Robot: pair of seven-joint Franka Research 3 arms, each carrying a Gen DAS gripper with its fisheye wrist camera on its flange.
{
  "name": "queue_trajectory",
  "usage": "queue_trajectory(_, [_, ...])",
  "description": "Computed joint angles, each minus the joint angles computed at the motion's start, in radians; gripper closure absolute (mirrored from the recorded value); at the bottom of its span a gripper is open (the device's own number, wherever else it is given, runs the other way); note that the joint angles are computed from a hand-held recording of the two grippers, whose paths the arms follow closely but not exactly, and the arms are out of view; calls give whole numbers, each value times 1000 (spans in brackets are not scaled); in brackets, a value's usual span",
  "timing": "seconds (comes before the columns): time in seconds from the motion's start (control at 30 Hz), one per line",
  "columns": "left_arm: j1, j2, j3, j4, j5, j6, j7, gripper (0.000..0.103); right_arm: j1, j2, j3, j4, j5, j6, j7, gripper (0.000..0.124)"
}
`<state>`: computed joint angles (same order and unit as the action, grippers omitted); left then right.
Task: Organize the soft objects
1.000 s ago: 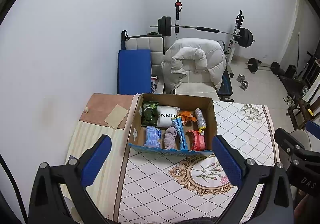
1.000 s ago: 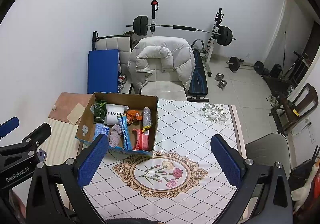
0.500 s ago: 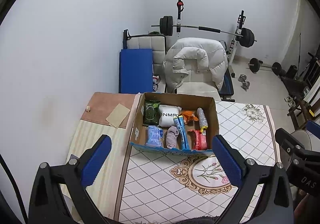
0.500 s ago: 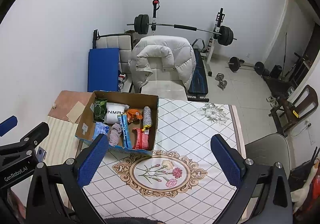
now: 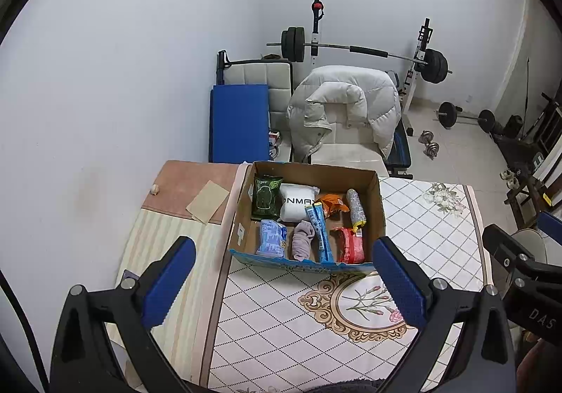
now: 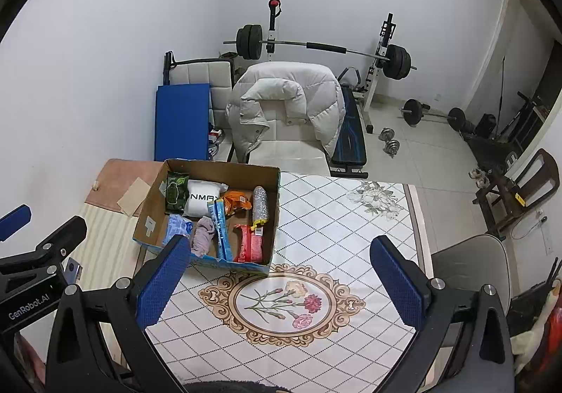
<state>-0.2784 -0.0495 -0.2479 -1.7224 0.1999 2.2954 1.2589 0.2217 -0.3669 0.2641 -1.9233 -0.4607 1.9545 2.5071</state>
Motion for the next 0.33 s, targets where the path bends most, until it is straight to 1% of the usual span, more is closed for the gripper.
queue_trajectory(0.33, [2, -6, 2, -12, -1, 13, -12, 0, 1, -3, -3, -3, 7, 3, -4, 21])
